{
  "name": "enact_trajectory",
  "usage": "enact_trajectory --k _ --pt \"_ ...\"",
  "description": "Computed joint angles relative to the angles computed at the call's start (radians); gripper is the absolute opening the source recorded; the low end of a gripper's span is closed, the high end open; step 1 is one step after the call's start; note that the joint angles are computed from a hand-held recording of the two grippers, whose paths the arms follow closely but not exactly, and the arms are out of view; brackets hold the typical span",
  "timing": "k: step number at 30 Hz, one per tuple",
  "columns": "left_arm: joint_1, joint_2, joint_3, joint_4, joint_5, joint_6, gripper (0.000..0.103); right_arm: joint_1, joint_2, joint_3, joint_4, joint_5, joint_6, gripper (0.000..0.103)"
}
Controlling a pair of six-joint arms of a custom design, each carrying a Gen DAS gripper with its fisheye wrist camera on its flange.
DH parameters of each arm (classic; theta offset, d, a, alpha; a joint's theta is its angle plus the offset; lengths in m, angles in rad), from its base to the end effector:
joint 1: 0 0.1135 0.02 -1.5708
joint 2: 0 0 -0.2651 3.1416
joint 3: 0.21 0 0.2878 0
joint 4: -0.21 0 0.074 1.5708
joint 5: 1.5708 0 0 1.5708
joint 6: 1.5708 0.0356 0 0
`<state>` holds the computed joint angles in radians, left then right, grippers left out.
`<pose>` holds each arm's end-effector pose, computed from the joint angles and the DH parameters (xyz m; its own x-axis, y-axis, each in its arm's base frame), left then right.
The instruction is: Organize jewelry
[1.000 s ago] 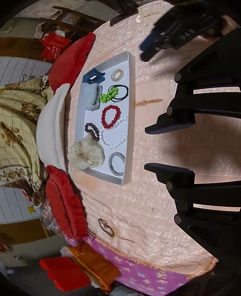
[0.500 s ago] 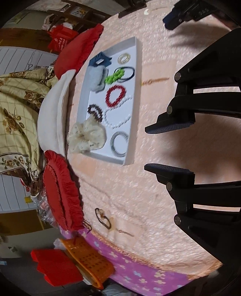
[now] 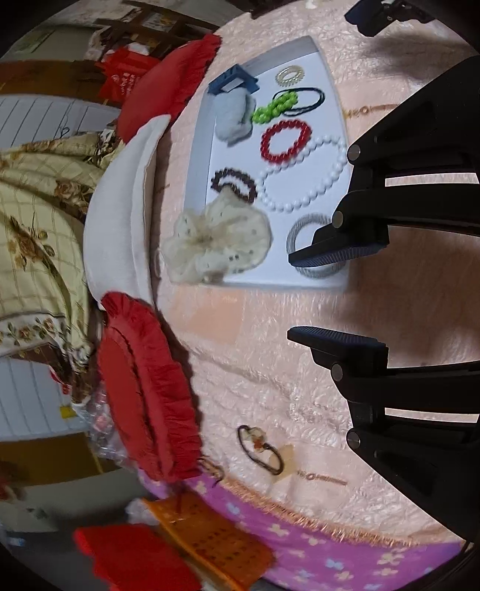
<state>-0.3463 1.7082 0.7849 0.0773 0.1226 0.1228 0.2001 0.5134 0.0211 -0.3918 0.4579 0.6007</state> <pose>0.3244 -0.1217 0.1059 -0.6483 0.3632 -0.6692 0.4963 0.8681 -0.0097 0.1331 0.0109 0.0816 -0.5708 0.4016 -0.7162 0.5079 0.8580 0.0763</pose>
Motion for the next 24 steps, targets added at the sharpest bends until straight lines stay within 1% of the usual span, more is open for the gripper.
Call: enact_trajectory --k 1,4,7,9,13,14,15,16,21,24 --pt "0.018 0.027 0.024 -0.017 0.026 -0.005 0.033 -0.002 0.125 0.036 0.098 -0.008 -0.023 0.036" --pt "0.069 0.124 0.122 -0.102 0.133 -0.007 0.033 -0.046 0.404 0.13 0.308 -0.061 -0.068 0.036" --pt "0.072 0.176 0.173 -0.139 0.156 0.001 0.033 -0.088 0.61 0.223 0.422 -0.117 -0.092 0.036" --pt "0.063 0.193 0.182 -0.143 0.159 0.004 0.032 -0.107 0.707 0.278 0.459 -0.16 -0.083 0.036" --pt "0.042 0.207 0.183 -0.152 0.157 0.027 0.031 -0.095 0.801 0.328 0.489 -0.196 -0.041 0.036" --pt "0.039 0.211 0.183 -0.15 0.156 0.032 0.029 -0.085 0.814 0.333 0.49 -0.194 -0.037 0.036" --pt "0.033 0.212 0.18 -0.153 0.15 0.04 0.023 -0.074 0.827 0.338 0.489 -0.188 -0.034 0.036" --pt "0.029 0.207 0.171 -0.151 0.148 0.045 0.02 -0.066 0.834 0.34 0.488 -0.184 -0.032 0.036" --pt "0.019 0.136 0.097 -0.143 0.139 0.082 0.02 -0.064 0.824 0.324 0.471 -0.196 -0.044 0.036" --pt "0.024 0.082 0.046 -0.115 0.128 0.09 0.02 -0.062 0.826 0.325 0.465 -0.202 -0.07 0.036"
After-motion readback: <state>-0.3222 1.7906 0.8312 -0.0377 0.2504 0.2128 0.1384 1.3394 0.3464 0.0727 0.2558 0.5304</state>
